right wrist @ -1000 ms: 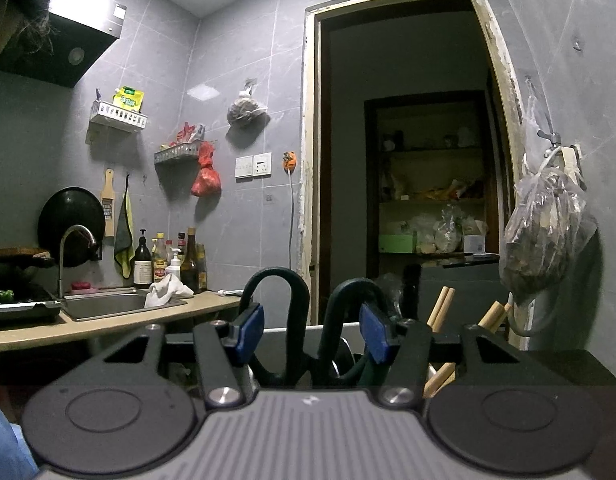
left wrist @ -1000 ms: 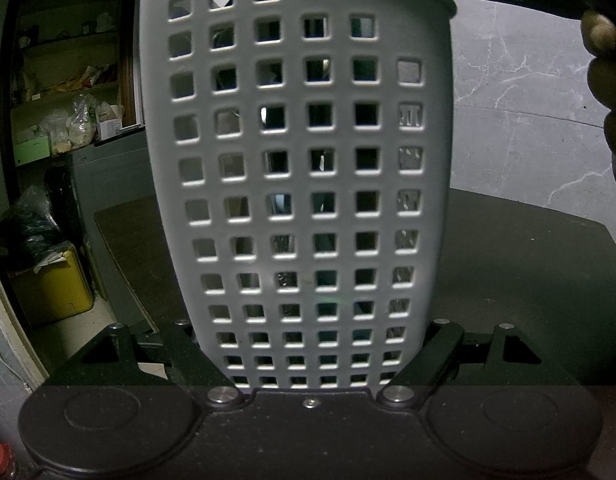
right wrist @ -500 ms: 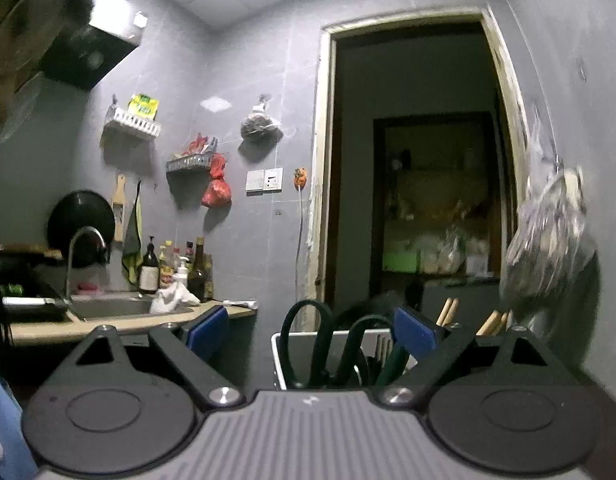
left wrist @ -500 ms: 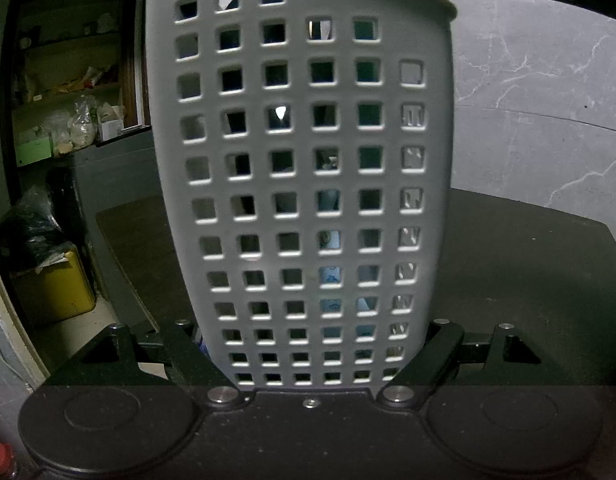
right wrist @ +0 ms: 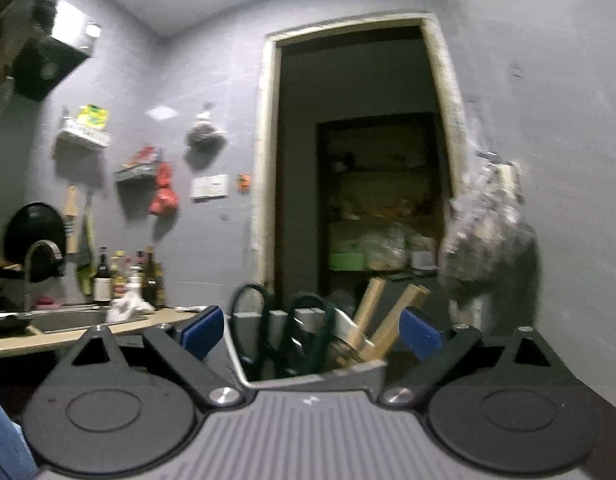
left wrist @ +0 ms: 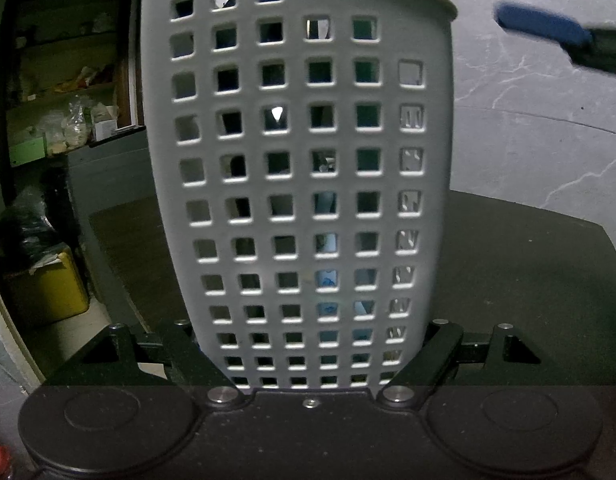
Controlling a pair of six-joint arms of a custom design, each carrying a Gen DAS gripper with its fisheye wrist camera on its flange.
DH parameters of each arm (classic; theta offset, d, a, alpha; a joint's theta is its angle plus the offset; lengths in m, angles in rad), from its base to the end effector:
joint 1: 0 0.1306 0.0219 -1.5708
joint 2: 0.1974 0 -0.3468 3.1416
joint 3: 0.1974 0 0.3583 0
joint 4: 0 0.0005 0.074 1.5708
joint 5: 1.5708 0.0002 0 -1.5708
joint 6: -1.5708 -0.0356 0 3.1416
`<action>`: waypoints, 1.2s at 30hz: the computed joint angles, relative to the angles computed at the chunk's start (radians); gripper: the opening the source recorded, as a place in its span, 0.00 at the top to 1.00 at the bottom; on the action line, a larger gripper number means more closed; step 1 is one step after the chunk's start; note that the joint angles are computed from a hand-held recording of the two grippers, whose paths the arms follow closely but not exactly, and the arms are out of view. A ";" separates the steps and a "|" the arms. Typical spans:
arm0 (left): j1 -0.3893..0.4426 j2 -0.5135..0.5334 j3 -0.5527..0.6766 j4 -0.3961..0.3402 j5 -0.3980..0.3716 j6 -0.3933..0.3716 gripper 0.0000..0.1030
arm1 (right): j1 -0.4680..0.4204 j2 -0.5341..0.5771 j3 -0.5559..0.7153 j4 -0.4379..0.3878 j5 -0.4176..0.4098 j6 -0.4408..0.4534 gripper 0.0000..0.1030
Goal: Organize utensils
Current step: 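Lower the white caddy onto the table and release it with the left gripper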
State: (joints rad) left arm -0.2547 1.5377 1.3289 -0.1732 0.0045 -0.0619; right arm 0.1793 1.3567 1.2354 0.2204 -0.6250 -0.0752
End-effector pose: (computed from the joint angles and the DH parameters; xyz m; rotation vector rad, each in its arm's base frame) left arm 0.5135 -0.1344 0.3574 0.3112 1.9302 -0.1316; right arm 0.4629 0.1046 0.4440 -0.5870 1.4090 0.6622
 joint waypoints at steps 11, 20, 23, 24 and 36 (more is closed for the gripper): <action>0.020 -0.012 -0.037 0.046 0.037 0.036 0.06 | -0.035 -0.122 -0.158 -0.061 0.233 -0.092 0.02; 0.015 -0.133 -0.181 0.131 -0.027 0.046 0.01 | 0.028 -0.187 -0.229 -0.130 0.369 -0.089 0.00; 0.008 -0.206 -0.246 0.148 -0.053 0.047 0.01 | 0.041 -0.217 -0.253 -0.145 0.374 -0.091 0.00; 0.003 -0.236 -0.269 0.152 -0.061 0.046 0.01 | 0.045 -0.230 -0.262 -0.153 0.382 -0.091 0.00; -0.098 -0.569 -0.391 -0.034 -0.208 0.149 0.01 | 0.051 -0.409 -0.324 -0.311 0.412 -0.062 0.00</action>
